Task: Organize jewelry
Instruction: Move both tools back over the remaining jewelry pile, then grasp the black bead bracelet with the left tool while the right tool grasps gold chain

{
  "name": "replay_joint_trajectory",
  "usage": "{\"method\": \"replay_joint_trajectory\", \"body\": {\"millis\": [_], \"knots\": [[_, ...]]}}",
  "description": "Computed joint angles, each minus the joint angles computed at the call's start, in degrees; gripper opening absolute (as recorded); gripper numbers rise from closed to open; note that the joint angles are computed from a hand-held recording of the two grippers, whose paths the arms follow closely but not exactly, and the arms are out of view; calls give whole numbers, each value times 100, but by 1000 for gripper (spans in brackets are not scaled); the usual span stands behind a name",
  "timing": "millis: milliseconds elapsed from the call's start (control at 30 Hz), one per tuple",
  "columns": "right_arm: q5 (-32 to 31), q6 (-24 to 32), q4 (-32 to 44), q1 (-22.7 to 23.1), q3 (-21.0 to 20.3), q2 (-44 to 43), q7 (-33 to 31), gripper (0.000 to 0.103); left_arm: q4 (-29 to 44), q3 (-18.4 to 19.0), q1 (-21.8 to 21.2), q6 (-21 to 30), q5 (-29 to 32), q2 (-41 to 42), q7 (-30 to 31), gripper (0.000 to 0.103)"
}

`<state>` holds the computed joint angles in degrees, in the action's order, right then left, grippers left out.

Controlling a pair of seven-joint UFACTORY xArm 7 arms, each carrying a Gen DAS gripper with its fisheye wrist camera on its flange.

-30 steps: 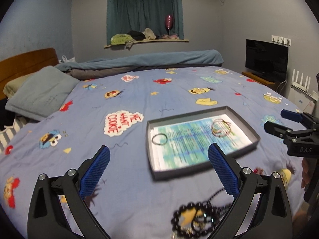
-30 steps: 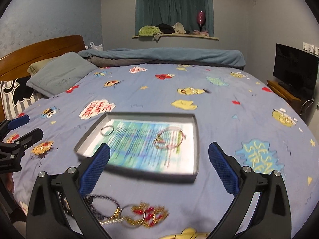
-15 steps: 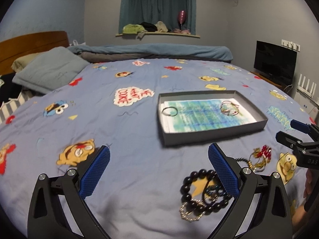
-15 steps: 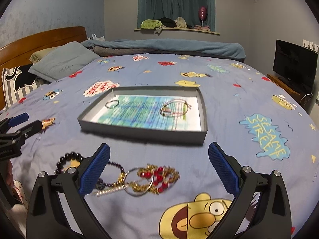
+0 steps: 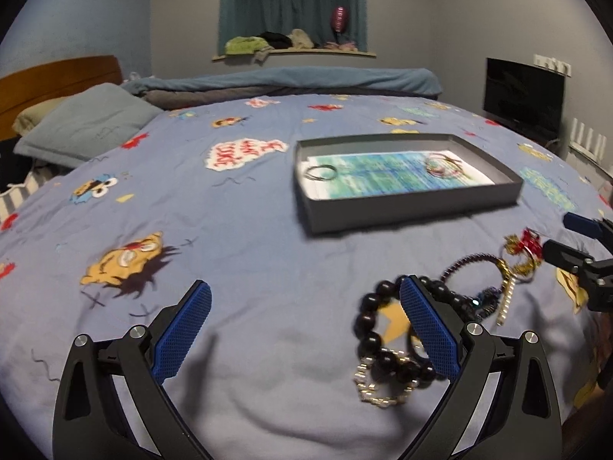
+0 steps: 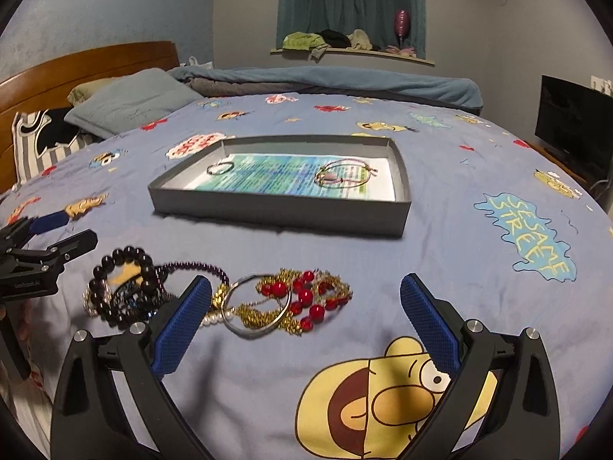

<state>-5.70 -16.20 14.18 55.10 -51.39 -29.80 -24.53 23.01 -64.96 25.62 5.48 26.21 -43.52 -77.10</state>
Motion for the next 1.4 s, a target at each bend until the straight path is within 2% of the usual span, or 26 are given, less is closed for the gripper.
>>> {"method": "replay_joint_trajectory", "body": {"millis": [133,233,300,467,633,733,767,833,900,933,967,1067,1167,1300,1400], "knots": [[-94,-61,40,168,-283,-6,9,96,56,-182,218,-352,50,95,136,98],[-31,-69,105,278,-422,-5,-65,86,165,-362,361,-366,24,147,329,98],[5,-86,163,249,-386,159,-59,71,195,-429,419,-376,-5,208,453,98],[147,224,349,520,-702,193,-183,46,199,-511,519,-583,-160,344,634,98],[383,87,347,674,-774,235,-432,37,171,-540,673,-879,-336,689,839,98],[328,-46,330,677,-755,317,-439,29,121,-559,751,-1141,-531,893,933,96],[298,-58,339,670,-750,358,-414,23,105,-563,751,-1183,-593,901,970,95],[237,-72,355,702,-806,350,-340,19,94,-582,721,-1161,-684,859,1056,93],[188,-112,368,751,-919,266,-300,19,88,-558,694,-1192,-707,926,1183,73],[180,-118,384,769,-952,243,-284,15,97,-534,691,-1204,-706,1039,1271,67],[170,-95,401,778,-984,210,-279,5,113,-532,701,-1188,-717,1148,1345,60],[236,43,470,845,-1084,135,-319,4,156,-566,727,-1064,-771,1225,1454,48],[384,135,492,882,-1103,42,-445,4,198,-588,727,-921,-759,1211,1513,29],[547,131,475,907,-1085,10,-624,4,208,-580,726,-884,-704,1244,1553,21],[626,193,479,922,-1079,-24,-736,4,250,-627,771,-823,-656,1260,1582,19]]}}
